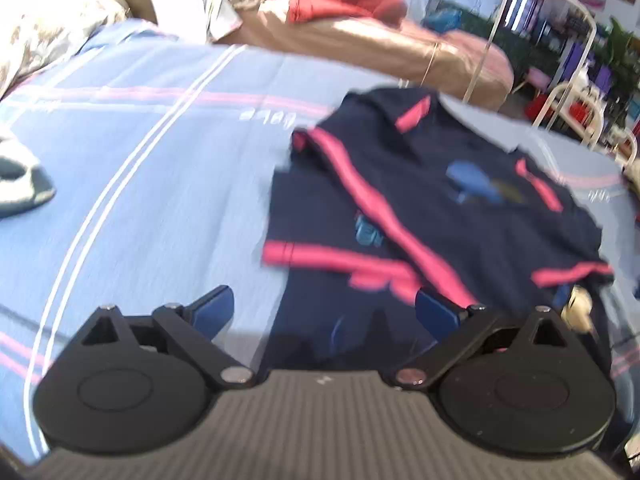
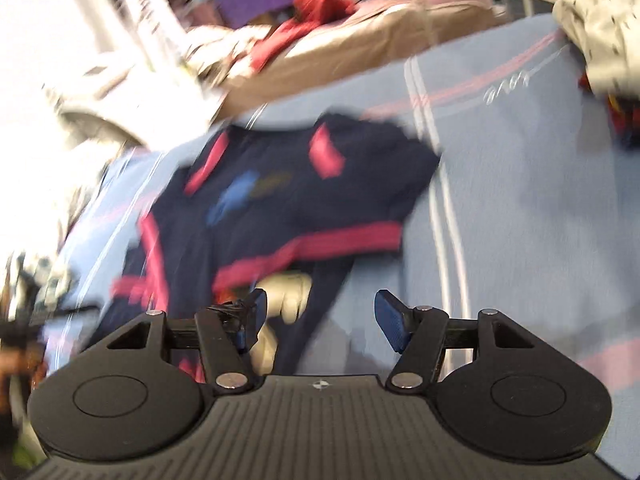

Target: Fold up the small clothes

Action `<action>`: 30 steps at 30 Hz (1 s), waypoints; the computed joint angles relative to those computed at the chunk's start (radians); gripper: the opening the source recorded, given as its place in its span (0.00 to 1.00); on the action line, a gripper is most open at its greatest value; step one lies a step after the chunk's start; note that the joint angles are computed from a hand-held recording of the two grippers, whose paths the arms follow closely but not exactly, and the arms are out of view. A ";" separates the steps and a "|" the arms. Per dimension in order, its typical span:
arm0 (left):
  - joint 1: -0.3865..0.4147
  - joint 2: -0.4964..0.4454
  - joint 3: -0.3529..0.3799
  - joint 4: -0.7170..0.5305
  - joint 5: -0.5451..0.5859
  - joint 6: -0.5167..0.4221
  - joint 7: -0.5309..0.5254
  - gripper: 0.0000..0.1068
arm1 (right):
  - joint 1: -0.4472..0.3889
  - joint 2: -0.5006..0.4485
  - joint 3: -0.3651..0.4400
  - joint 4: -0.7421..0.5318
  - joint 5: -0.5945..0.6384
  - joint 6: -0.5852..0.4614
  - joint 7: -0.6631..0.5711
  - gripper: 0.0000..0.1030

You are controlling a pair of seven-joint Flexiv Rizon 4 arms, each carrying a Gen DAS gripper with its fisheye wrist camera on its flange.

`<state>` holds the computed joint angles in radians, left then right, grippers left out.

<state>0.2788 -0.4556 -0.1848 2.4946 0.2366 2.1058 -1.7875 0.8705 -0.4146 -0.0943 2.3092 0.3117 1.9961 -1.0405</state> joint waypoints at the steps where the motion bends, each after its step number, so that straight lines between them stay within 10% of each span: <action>1: -0.032 -0.013 0.021 -0.023 -0.017 0.023 0.013 0.93 | -0.002 -0.017 -0.034 -0.028 -0.032 -0.009 0.023 0.97; 6: -0.114 -0.095 0.022 -0.272 -0.065 -0.034 0.124 0.93 | -0.054 -0.110 -0.110 -0.219 -0.088 -0.129 0.003 1.00; 16: -0.082 -0.411 -0.224 -0.984 -0.071 -0.602 0.678 0.93 | -0.543 -0.255 0.286 -0.448 -0.429 -0.278 0.035 1.00; 22: -0.172 -0.549 -0.211 -1.258 -0.125 -0.873 0.925 0.92 | -0.621 -0.320 0.353 -0.533 -0.496 -0.342 0.022 1.00; 26: -0.242 -0.604 -0.141 -1.380 -0.160 -1.054 1.000 0.26 | -0.722 -0.369 0.478 -0.571 -0.503 -0.333 -0.014 1.00; 27: -0.262 -0.613 -0.109 -1.396 -0.150 -1.055 0.986 0.18 | -0.747 -0.378 0.511 -0.577 -0.510 -0.340 -0.028 0.92; 30: -0.244 -0.603 -0.126 -1.347 -0.217 -1.023 1.031 0.12 | -0.810 -0.396 0.597 -0.592 -0.530 -0.398 -0.080 0.22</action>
